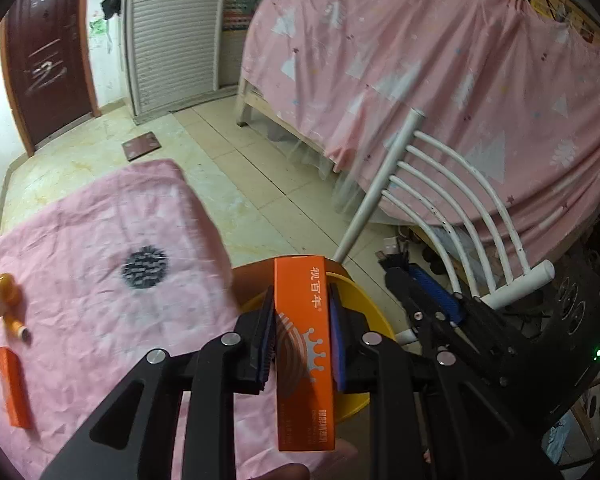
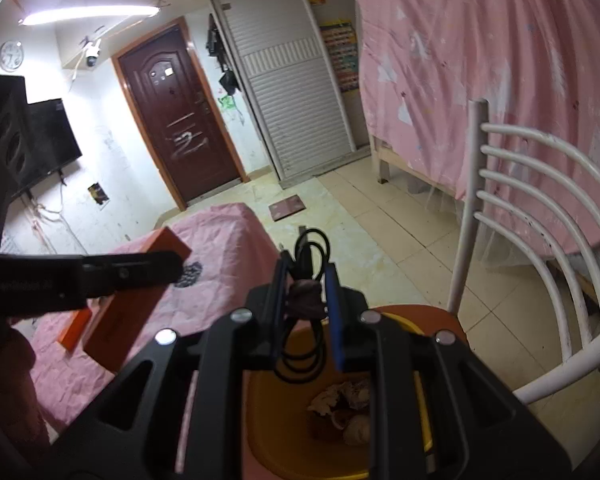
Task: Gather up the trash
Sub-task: 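Carry the orange box and black cable to the yellow bin and release both, then move both open tools back over the bed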
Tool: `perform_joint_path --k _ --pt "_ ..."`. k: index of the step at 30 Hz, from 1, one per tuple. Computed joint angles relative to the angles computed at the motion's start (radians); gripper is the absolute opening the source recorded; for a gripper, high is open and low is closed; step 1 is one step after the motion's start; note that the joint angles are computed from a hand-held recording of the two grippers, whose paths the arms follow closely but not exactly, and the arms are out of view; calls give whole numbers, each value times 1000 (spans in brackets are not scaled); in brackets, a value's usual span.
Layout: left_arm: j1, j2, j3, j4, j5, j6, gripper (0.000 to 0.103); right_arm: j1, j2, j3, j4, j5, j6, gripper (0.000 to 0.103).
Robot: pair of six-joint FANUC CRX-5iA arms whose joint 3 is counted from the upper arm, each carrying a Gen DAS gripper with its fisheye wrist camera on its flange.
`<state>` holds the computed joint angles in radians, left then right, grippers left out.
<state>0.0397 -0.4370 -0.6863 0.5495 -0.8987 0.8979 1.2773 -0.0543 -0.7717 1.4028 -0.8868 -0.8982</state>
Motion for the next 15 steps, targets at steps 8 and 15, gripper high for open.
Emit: perform_joint_path --k 8,15 --pt "-103 79 34 -65 56 83 16 -14 -13 -33 -3 10 -53 18" --pt "-88 85 37 -84 57 99 20 -45 -8 -36 9 60 -55 44"
